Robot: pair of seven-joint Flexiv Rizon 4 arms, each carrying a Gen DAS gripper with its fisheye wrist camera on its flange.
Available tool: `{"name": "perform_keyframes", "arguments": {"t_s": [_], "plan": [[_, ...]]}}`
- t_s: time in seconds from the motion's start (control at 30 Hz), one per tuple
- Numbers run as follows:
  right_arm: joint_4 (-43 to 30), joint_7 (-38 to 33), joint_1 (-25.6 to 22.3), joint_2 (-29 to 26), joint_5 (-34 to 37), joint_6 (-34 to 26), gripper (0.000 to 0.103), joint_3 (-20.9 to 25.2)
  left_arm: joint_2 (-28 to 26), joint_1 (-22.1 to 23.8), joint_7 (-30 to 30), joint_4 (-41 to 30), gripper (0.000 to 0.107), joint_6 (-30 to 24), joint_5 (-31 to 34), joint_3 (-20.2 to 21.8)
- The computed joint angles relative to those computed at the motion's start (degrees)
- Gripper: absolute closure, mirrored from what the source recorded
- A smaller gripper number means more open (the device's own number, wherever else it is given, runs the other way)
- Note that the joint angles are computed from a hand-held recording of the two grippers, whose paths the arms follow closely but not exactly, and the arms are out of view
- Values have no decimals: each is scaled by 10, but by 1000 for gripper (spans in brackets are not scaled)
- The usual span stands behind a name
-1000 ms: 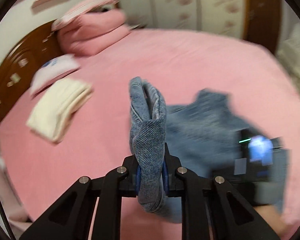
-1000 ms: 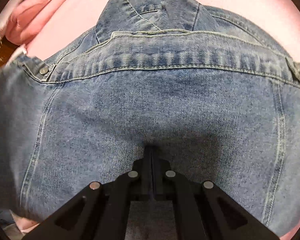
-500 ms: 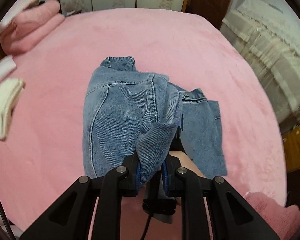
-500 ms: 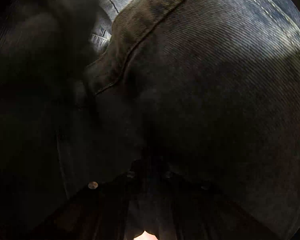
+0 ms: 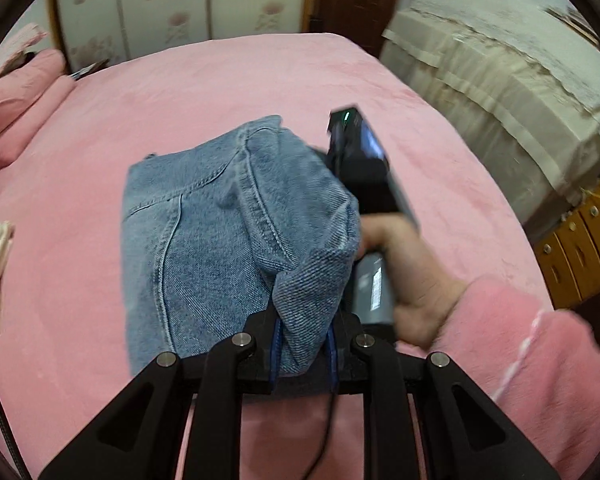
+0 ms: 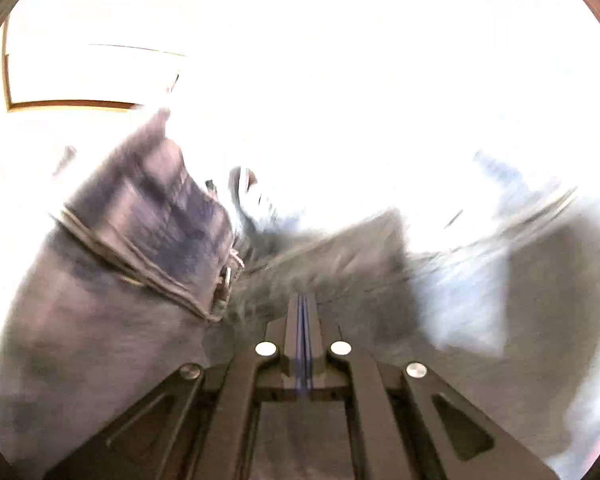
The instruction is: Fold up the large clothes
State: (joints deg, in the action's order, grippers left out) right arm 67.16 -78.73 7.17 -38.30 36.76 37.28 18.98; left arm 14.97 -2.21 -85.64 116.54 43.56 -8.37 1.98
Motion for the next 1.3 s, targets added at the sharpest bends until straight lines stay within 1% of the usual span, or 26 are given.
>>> {"name": "perform_keyframes", "arguments": {"t_s": [0.1,0.13,0.2,0.23,0.27,0.3,0.33,0.37,0.4,0.43,0.47,0.5,0.53,0.6,0.7,0.77,0.8,0.83,0.9,0.93,1.0,1.07,1.1,1.13,1.23,1.3], "plan": [[42,-14,-23,34,-3,23,103,-13,-4,-18,22,32,91,43,-14,-3],[61,-14,-31,48,-2,35,103,-18,-5,-21,25,41,91,47,-14,-4],[101,-14,-40,77,-8,51,103,-27,-9,-23,18,53,90,23,-5,-10],[121,-16,-47,93,-14,52,100,-33,-13,-22,15,54,89,7,-3,-11],[132,-24,-56,102,-8,50,99,-32,-18,-23,16,56,86,-23,-1,-11],[143,-32,-69,113,5,45,99,-30,-26,-27,33,54,72,-61,-14,-7],[158,-38,-77,126,15,43,99,-30,-35,-27,50,46,52,-101,-26,-3],[174,-44,-83,142,23,39,99,-31,-52,-34,85,35,46,-169,-60,11],[183,-51,-88,154,30,26,99,-32,-55,-26,103,28,40,-199,-68,7],[176,-57,-93,154,43,5,99,-33,-50,-25,122,25,40,-206,-60,6],[163,-66,-97,142,60,-12,99,-34,-46,-24,132,22,37,-211,-52,5],[163,-74,-105,144,83,-37,99,-28,-42,-21,139,11,24,-229,-38,2],[166,-76,-101,148,95,-53,99,-25,-40,-16,139,-2,16,-256,-28,2],[141,-38,-58,140,76,-65,99,-25,-31,-6,131,-17,16,-294,-34,10],[152,-5,-30,147,51,-98,98,-34,-14,19,99,-31,16,-339,-48,29],[154,16,-24,143,62,-110,95,-34,-6,40,73,-40,16,-364,-52,41],[157,26,-18,141,61,-112,86,-34,-4,50,62,-43,16,-371,-49,45],[158,45,-5,138,42,-119,72,-39,-1,60,51,-47,16,-375,-43,49],[158,58,12,130,19,-122,56,-41,-1,82,31,-63,16,-381,-18,54],[157,59,13,124,23,-122,55,-38,-3,88,21,-70,16,-382,-6,51],[162,61,18,119,32,-101,55,-34,-7,104,-4,-92,16,-389,33,48],[171,58,27,123,7,-89,66,-36,-11,112,-18,-104,16,-393,46,49],[177,54,38,128,-21,-84,87,-41,-15,115,-24,-109,16,-393,47,48],[184,37,33,133,-11,-65,94,-35,-18,116,-25,-116,16,-397,49,48],[223,6,19,175,35,23,95,-26,-26,116,-27,-136,16,-402,74,41],[236,0,13,200,51,53,95,-27,-31,114,-24,-147,16,-394,88,36]]}}
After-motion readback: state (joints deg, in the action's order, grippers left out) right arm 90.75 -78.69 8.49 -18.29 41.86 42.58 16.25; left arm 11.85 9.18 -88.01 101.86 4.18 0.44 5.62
